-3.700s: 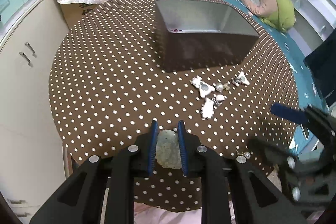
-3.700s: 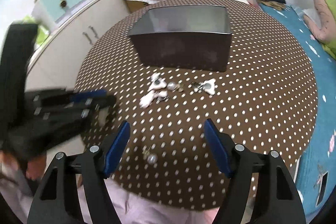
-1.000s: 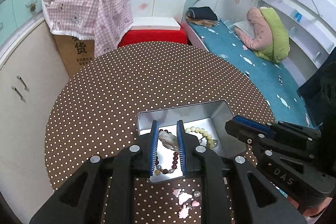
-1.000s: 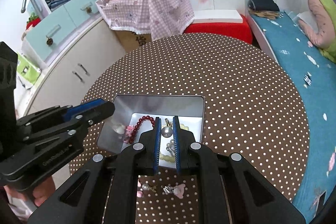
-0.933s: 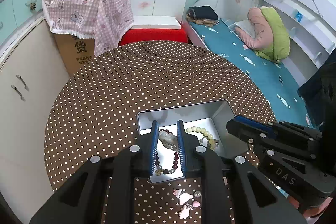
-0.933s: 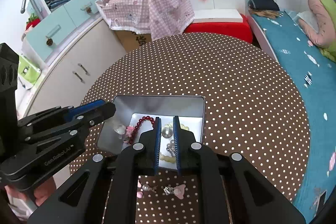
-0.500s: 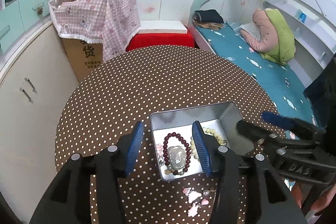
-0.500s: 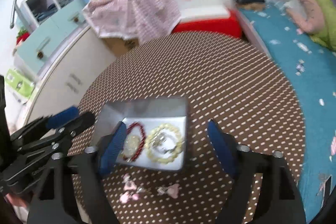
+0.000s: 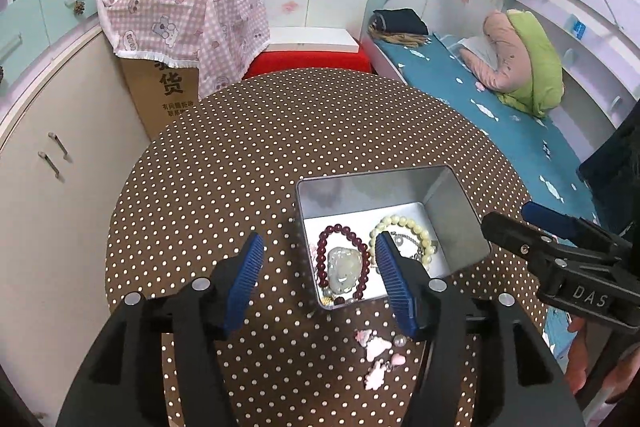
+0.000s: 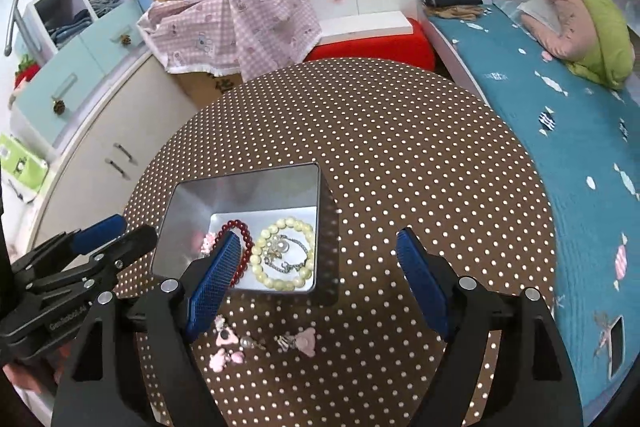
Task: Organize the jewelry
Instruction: 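Open both tools inside the tin and withdraw them, then grasp the white bunny charm with the left tool while the right grasps the silver bead charm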
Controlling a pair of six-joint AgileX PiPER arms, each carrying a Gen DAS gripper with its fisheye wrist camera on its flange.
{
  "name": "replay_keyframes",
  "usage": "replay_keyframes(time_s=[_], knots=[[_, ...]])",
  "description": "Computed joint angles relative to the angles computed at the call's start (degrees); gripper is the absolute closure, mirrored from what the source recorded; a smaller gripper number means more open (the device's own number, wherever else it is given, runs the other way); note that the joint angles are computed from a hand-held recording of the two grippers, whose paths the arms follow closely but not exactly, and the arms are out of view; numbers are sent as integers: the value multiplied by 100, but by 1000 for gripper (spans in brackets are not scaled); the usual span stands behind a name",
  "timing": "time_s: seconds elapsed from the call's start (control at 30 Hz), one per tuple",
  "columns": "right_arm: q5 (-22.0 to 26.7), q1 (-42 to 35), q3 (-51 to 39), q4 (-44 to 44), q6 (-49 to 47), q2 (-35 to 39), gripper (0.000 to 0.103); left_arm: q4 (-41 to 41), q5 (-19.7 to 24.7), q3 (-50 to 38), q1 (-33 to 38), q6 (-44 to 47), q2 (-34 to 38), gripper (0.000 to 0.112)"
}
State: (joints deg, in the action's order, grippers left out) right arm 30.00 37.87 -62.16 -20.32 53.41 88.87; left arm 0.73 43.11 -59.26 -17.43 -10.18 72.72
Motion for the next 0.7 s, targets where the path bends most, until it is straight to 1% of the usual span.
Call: replay_keyframes(time_s=[0.17, 0.23, 0.37, 0.43, 0.53, 0.63, 0.7], knots=[[34, 166, 236, -339, 409, -201, 25, -92, 24, 192, 38, 134, -217, 56], [32, 245, 353, -478, 587, -303, 25, -80, 18, 318, 6, 103, -353, 56], [64, 402, 559, -738, 950, -463, 25, -350, 66, 567, 41, 337, -643, 56], [47, 481, 663, -874, 1118, -554, 25, -316, 92, 703, -28, 320, -806, 56], [-132, 547, 919, -1052, 1247, -749, 25, -225, 125, 930, -162, 276, -1013, 56], [-146, 635, 1127, -1325, 1415, -865, 25, -240, 189, 1246, -290, 318, -1178, 56], [-367, 636, 1313, -1245, 1264, -950, 25, -358, 205, 1404, -285, 380, -1201, 56]])
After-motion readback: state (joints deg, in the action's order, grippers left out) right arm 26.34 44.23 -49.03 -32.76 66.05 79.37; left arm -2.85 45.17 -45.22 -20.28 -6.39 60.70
